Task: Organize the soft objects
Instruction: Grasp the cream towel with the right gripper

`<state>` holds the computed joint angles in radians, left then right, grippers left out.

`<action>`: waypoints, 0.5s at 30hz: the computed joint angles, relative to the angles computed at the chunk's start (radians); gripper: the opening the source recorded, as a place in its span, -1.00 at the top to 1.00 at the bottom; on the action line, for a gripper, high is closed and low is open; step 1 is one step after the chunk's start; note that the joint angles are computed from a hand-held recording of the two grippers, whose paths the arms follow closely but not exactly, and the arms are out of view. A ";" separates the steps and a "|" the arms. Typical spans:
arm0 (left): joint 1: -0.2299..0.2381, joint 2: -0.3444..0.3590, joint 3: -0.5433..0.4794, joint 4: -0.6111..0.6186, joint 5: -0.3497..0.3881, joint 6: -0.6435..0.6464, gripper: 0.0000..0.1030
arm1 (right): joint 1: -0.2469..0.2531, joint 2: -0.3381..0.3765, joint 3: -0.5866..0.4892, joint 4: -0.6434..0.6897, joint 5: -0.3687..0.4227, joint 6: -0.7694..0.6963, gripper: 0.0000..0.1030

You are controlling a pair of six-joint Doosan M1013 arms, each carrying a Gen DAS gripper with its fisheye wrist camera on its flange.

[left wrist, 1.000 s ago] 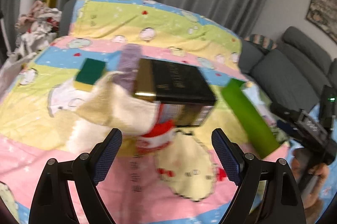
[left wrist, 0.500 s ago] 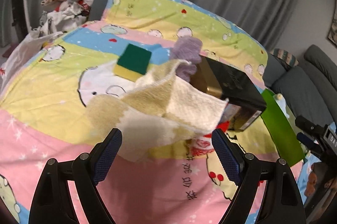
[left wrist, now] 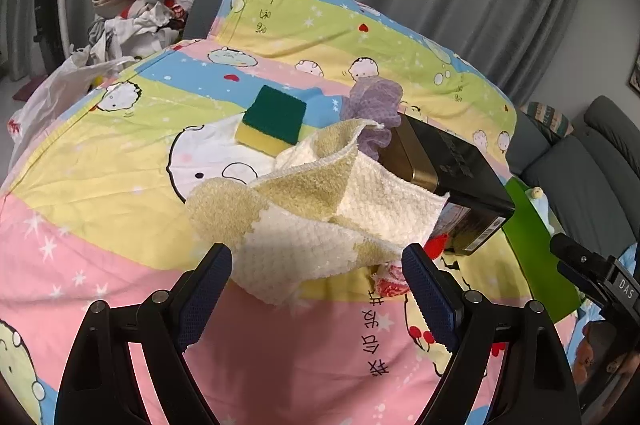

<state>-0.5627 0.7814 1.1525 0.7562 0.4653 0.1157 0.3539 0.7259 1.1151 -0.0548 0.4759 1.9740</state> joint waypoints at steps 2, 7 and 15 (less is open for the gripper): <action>-0.001 0.000 0.000 0.001 0.000 -0.003 -0.69 | 0.000 0.000 0.000 0.002 -0.001 0.000 -0.98; 0.000 0.001 0.000 -0.012 -0.003 0.009 -0.69 | 0.004 0.000 0.000 -0.035 -0.005 0.032 -0.97; 0.001 0.000 0.000 -0.033 -0.005 0.022 -0.69 | 0.008 0.003 -0.003 -0.034 -0.007 0.017 -0.93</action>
